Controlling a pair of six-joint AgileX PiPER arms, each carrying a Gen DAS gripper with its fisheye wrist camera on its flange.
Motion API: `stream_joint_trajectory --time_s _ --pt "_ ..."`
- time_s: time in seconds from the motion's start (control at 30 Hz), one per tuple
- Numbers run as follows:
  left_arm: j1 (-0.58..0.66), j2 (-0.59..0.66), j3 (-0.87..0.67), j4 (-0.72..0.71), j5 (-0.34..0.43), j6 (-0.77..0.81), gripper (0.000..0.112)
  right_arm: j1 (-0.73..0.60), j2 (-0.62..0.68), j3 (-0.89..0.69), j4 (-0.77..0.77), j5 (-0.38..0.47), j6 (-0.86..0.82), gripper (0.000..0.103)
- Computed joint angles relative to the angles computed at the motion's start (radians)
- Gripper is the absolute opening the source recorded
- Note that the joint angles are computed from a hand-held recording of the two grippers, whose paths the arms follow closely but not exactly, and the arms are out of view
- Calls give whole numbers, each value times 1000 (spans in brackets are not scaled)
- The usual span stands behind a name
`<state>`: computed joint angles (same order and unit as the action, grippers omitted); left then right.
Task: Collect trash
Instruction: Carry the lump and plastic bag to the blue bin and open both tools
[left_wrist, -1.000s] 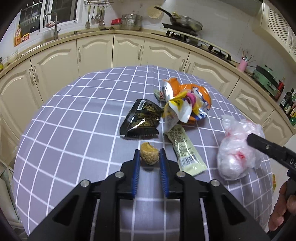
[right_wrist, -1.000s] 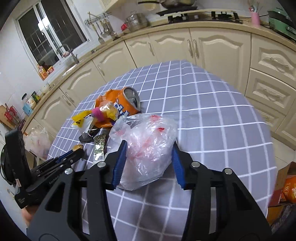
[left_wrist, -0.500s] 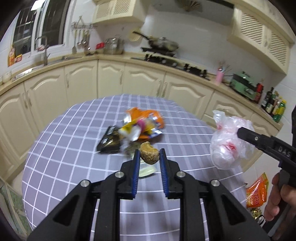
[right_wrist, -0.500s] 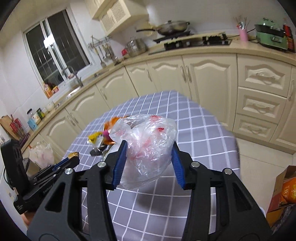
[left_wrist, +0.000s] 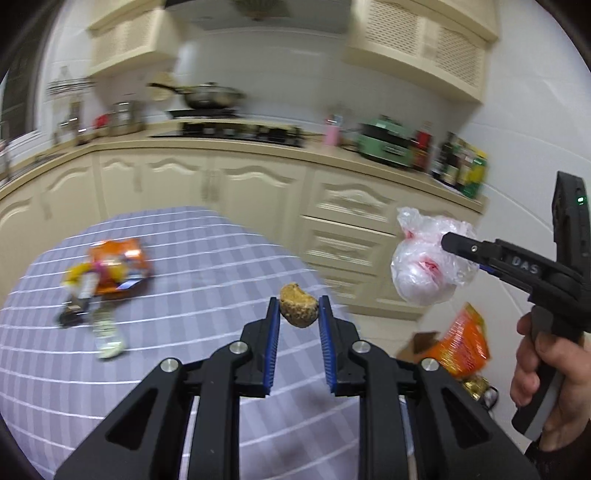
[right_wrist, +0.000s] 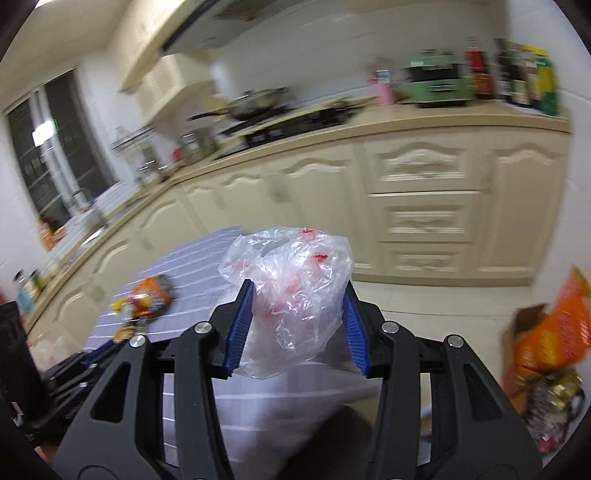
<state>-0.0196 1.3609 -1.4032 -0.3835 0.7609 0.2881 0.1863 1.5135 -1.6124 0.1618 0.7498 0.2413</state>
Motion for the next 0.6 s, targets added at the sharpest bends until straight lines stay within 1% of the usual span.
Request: stream_joint_trajectory --time_s 0.07,0.13,0.17,0.27,0.33,0.47,0.53,0.6 --pt "-91 22 -2 36 -13 -38 20 -89 -53 98 18 -3 -17 45" --pt "-158 52 -6 37 -23 -46 20 -173 -84 186 13 -2 -21 45" --pt "-211 72 -4 55 -39 -61 20 -205 -92 217 21 -2 -30 45" --pt "-303 130 -10 74 -49 -76 20 -306 -127 339 41 -8 -55 45" --pt "-341 159 0 75 -63 -67 20 -368 -135 408 75 -12 -94 45" --pt "-442 263 -6 90 -71 -72 20 -438 -123 495 100 -25 -143 46" --pt "-473 321 -9 75 -73 -62 20 -464 -99 525 118 -34 -168 46" --pt "-492 405 -30 39 -57 -35 20 -470 -69 542 123 -49 -173 46"
